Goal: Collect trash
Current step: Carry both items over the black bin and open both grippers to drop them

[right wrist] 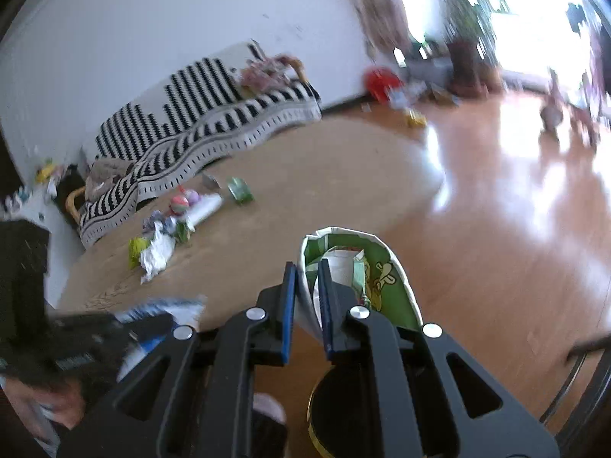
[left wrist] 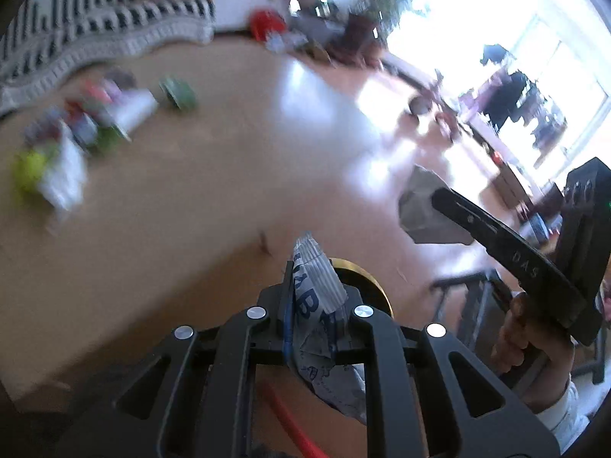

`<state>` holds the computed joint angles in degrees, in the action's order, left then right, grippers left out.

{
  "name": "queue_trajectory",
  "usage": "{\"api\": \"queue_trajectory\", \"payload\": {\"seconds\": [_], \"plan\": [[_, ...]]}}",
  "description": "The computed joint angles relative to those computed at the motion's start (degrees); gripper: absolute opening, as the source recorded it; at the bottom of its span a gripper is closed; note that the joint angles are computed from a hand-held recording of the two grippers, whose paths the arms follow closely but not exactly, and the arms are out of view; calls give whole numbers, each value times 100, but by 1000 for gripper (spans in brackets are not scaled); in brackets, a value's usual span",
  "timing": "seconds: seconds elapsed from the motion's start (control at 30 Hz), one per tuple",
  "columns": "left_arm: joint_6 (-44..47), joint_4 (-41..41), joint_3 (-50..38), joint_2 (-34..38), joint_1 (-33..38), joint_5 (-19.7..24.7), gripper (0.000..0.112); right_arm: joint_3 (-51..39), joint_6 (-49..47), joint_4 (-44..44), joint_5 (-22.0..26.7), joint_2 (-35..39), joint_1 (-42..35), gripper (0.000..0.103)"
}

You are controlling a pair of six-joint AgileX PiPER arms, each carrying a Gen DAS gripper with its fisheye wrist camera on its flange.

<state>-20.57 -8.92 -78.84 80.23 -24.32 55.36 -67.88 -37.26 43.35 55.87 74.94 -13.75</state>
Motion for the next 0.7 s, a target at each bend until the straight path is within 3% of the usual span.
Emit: {"api": "queue_trajectory", "payload": {"seconds": [0.23,0.7], "plan": [[451,-616,545,671,-391,-383,12,1195,-287,110,159,-75,-710,12],[898,-1077,499,1547,-528,-683,12,1506,-223,-343,-118,455,-955,12]]}}
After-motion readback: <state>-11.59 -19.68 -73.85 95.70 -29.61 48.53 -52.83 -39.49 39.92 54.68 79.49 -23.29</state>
